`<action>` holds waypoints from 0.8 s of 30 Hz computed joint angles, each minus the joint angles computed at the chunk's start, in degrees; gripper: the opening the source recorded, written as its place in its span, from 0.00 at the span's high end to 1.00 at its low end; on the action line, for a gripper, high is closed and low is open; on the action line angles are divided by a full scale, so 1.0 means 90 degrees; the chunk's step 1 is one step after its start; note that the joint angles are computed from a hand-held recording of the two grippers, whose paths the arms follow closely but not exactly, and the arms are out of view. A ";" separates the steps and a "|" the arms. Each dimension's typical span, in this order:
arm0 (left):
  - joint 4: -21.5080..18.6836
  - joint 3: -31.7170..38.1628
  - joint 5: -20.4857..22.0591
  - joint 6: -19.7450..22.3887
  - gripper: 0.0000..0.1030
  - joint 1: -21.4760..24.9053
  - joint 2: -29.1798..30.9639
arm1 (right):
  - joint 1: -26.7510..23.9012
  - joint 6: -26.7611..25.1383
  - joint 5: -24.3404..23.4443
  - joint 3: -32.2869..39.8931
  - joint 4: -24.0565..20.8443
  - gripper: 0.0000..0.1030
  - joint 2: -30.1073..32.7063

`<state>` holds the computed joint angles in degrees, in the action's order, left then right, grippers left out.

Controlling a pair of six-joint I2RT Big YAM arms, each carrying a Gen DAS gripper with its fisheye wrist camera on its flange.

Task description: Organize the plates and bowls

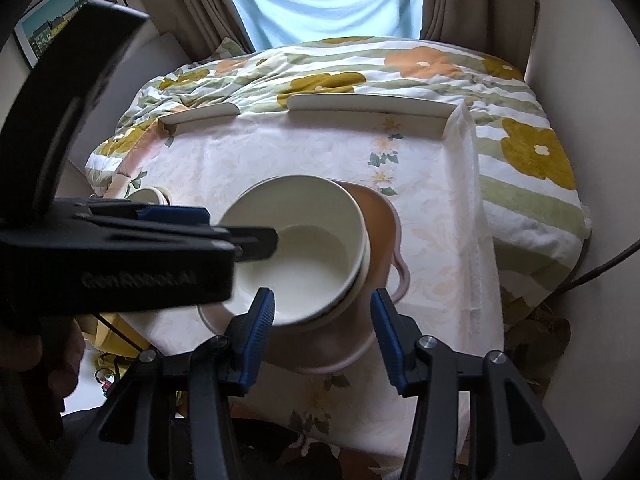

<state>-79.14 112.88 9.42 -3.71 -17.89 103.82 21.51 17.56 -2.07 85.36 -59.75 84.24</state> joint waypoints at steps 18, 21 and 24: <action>0.2235 -0.2478 -0.0659 0.0227 0.01 0.0495 -0.2392 | 0.0337 0.0916 0.1639 -0.0469 0.0384 0.01 -0.1196; 0.2386 -0.2699 -0.0646 0.0254 0.01 0.0552 -0.2465 | 0.0296 0.1076 0.1817 -0.0443 0.0114 0.01 -0.1205; 0.2336 -0.2774 -0.0581 0.0272 0.01 0.0596 -0.2350 | 0.0295 0.1126 0.2022 -0.0447 -0.0105 0.01 -0.1152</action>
